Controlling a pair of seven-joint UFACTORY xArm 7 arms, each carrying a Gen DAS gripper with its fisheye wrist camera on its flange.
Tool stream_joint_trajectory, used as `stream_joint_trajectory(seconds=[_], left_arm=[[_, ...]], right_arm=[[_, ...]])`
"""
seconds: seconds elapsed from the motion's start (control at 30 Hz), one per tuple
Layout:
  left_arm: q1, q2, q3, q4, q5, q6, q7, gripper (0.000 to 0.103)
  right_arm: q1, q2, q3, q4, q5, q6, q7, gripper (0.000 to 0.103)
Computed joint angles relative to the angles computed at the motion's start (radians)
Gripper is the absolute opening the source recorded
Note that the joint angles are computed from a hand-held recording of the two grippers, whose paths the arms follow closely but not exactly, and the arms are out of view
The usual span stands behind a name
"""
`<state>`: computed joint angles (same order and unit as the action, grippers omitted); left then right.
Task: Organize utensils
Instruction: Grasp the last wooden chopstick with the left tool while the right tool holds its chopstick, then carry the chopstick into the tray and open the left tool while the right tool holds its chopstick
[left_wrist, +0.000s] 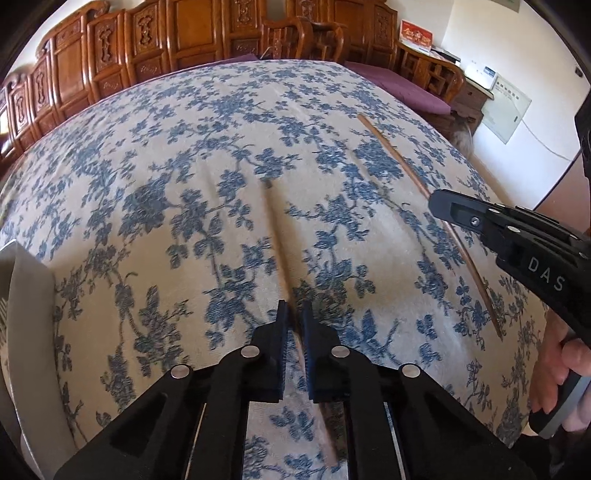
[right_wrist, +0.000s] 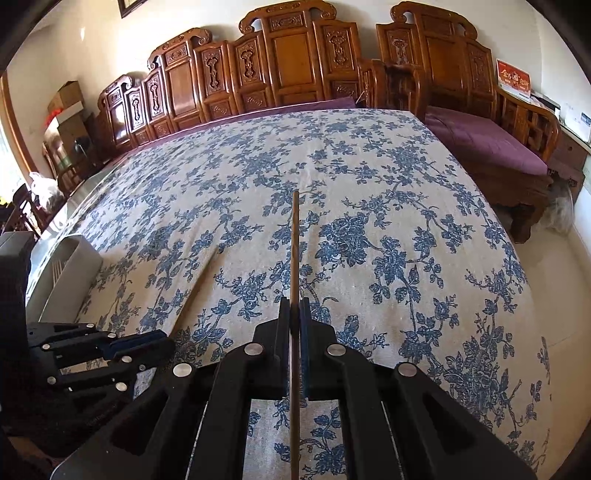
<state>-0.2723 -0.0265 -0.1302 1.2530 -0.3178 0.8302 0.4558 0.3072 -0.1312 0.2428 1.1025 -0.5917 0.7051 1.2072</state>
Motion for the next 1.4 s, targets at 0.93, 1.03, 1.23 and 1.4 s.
stream_joint_trajectory(seconds=[0.93, 1.03, 1.23, 1.4], left_arm=[[0.096, -0.170, 0.109, -0.074, -0.098, 0.076, 0.165, 0.005], [0.106, -0.187, 0.123, -0.071, -0.108, 0.089, 0.183, 0.005], [0.130, -0.198, 0.153, -0.044, -0.135, 0.119, 0.216, 0.005], [0.160, -0.179, 0.178, 0.007, -0.165, 0.147, 0.240, 0.005]], right_arm=[[0.141, 0.185, -0.029, 0.193, 0.017, 0.065, -0.109, 0.006], [0.160, 0.202, -0.033, 0.212, 0.015, 0.063, -0.103, 0.006], [0.206, 0.241, -0.037, 0.270, -0.017, 0.063, -0.097, 0.006], [0.251, 0.284, -0.046, 0.341, -0.050, 0.064, -0.107, 0.006]])
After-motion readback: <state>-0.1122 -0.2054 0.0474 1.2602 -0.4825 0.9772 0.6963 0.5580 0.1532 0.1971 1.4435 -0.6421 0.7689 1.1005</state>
